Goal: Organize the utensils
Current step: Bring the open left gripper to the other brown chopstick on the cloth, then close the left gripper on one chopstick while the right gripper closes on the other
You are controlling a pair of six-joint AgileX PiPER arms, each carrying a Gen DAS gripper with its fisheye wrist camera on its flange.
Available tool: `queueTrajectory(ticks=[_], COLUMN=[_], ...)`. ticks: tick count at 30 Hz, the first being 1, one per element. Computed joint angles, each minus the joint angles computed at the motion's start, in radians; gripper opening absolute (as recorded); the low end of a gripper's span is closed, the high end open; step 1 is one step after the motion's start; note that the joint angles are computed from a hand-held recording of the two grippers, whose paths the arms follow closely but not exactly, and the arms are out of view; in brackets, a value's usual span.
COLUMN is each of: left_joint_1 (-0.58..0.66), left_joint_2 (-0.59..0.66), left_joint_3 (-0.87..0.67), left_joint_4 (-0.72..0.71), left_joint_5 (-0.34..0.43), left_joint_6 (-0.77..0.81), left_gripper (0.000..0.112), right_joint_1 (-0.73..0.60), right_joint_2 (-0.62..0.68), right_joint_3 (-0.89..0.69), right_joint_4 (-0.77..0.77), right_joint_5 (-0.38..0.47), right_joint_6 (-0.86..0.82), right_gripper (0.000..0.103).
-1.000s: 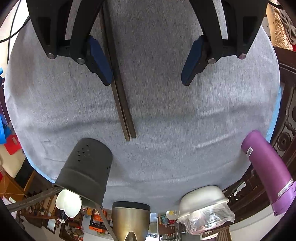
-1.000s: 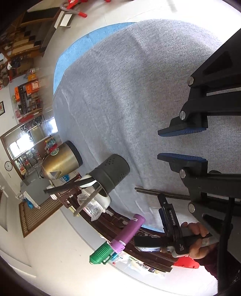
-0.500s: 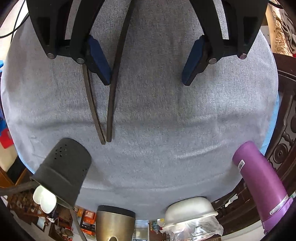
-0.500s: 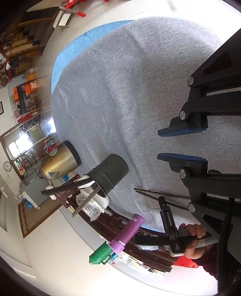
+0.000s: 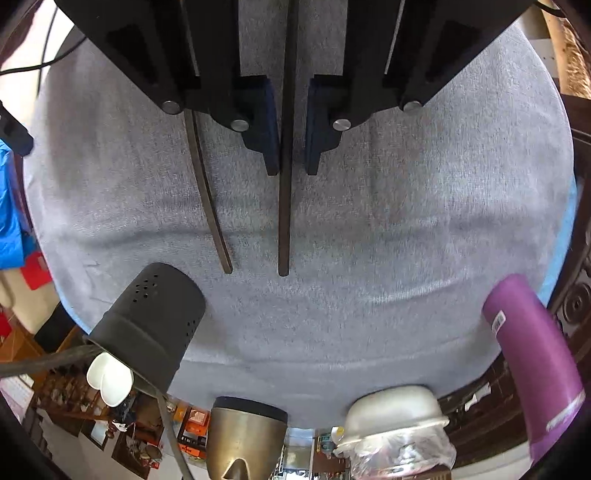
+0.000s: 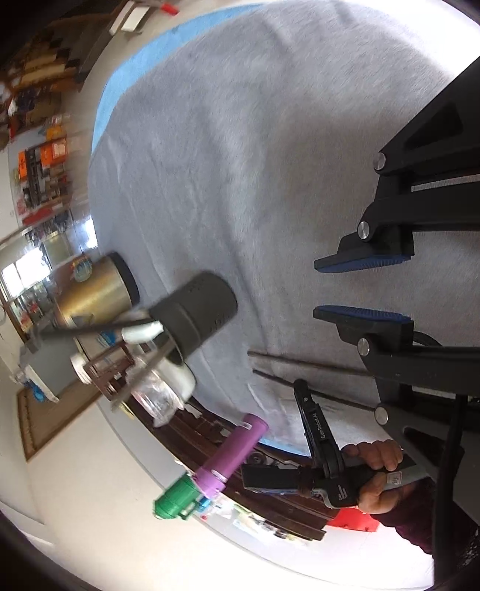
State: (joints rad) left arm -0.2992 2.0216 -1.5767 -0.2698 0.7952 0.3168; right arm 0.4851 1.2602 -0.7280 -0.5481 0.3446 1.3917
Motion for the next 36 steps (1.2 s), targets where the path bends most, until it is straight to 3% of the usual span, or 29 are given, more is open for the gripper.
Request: queueTrajectory(ticks=[2,6,11,13,20,24,28,32,36], left_joint_1=[0.036,0.093,0.155,0.176,0.204,0.206,0.192,0.179,0.129], left_joint_2=[0.012,-0.014,-0.008,0.011,0.056,0.115,0.115,0.149,0.212], left_joint_3=[-0.027,-0.008,-0.017,-0.044,-0.113,-0.213,-0.254,-0.334,-0.439], left_joint_4=[-0.052,-0.123,-0.187,-0.2,-0.22,-0.221,-0.229,-0.245,-0.199], left_joint_5=[0.037,0.033,0.04,0.052,0.08,0.133,0.199,0.284,0.348], left_joint_6=[0.051,0.135,0.208,0.222,0.245,0.24,0.227,0.233,0.194], left_gripper=[0.017,0.037,0.037,0.037,0.037,0.037,0.037,0.037,0.037], right_joint_1=[-0.001,-0.041,-0.096,-0.113,-0.141,-0.132,-0.11,-0.101,-0.109], right_joint_2=[0.068,0.201,0.4,0.487,0.719,0.845,0.903,0.85,0.695], right_joint_3=[-0.082,-0.228,-0.443,-0.545,-0.831,-1.022,-1.135,-1.054,-0.827], right_joint_4=[0.054,0.262,0.594,0.68,0.736,0.672,0.57,0.516,0.503], right_joint_5=[0.01,-0.017,0.014,0.065,0.224,0.374,0.464,0.416,0.253], right_joint_6=[-0.096,-0.366,-0.734,-0.829,-0.894,-0.855,-0.797,-0.762,-0.728], right_gripper=[0.021,0.021,0.021,0.021,0.021,0.021,0.009,0.009,0.008])
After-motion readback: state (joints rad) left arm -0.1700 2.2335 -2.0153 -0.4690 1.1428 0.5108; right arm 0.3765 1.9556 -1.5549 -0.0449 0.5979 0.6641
